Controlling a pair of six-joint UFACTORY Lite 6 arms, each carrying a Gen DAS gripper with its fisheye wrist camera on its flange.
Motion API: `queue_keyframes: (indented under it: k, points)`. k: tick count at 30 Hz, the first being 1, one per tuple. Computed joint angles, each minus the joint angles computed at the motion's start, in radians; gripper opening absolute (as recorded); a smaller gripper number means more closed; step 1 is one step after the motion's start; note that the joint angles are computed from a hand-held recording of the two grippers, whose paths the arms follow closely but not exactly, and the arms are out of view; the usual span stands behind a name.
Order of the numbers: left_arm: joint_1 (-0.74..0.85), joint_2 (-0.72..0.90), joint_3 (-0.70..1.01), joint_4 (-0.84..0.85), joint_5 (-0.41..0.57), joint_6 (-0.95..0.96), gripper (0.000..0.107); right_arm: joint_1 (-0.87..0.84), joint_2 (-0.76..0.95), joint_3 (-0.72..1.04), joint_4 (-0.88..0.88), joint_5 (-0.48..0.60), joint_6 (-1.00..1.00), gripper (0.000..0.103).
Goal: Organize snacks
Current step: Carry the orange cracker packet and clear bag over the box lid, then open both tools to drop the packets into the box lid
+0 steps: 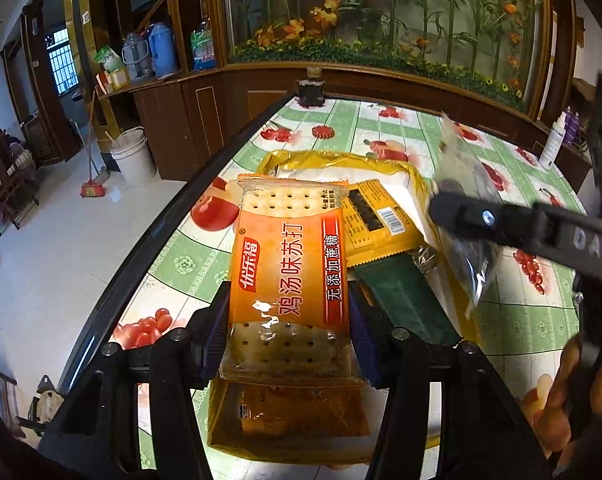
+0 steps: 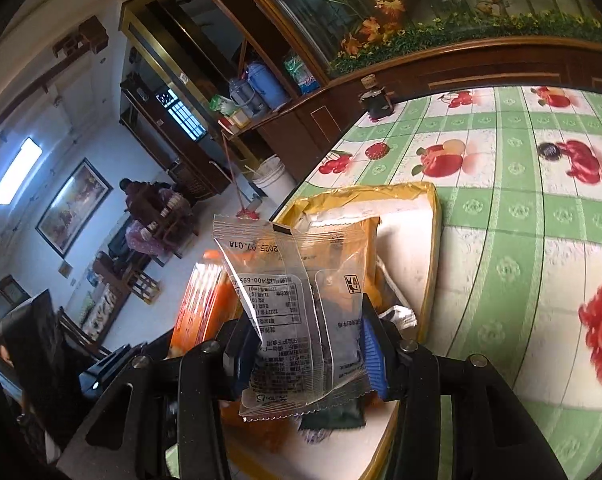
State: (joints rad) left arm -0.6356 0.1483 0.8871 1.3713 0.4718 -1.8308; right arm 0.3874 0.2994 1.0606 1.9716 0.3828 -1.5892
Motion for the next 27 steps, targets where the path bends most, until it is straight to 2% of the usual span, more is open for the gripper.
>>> queue_keyframes:
  k: [7, 13, 17, 20, 25, 27]
  points:
    - [0.034, 0.082, 0.043, -0.02, -0.043, 0.028, 0.053, 0.062, 0.186, 0.254, -0.206, -0.176, 0.148, 0.046]
    - [0.053, 0.092, 0.038, -0.011, -0.085, 0.03, 0.053, 0.075, 0.307, 0.387, -0.53, -0.217, 0.444, 0.048]
    - [0.054, 0.054, 0.015, 0.007, -0.084, 0.011, 0.055, 0.062, 0.325, 0.393, -0.488, -0.191, 0.418, 0.057]
    - [0.047, 0.019, 0.002, 0.006, -0.063, 0.004, 0.063, 0.05, 0.291, 0.347, -0.36, -0.179, 0.3, 0.063]
    - [0.017, -0.079, -0.038, -0.004, -0.023, 0.011, 0.063, 0.026, 0.168, 0.216, -0.15, -0.121, 0.107, 0.07]
    - [-0.002, -0.109, -0.044, -0.015, 0.004, 0.021, 0.067, 0.031, 0.113, 0.169, -0.112, -0.131, 0.071, 0.075]
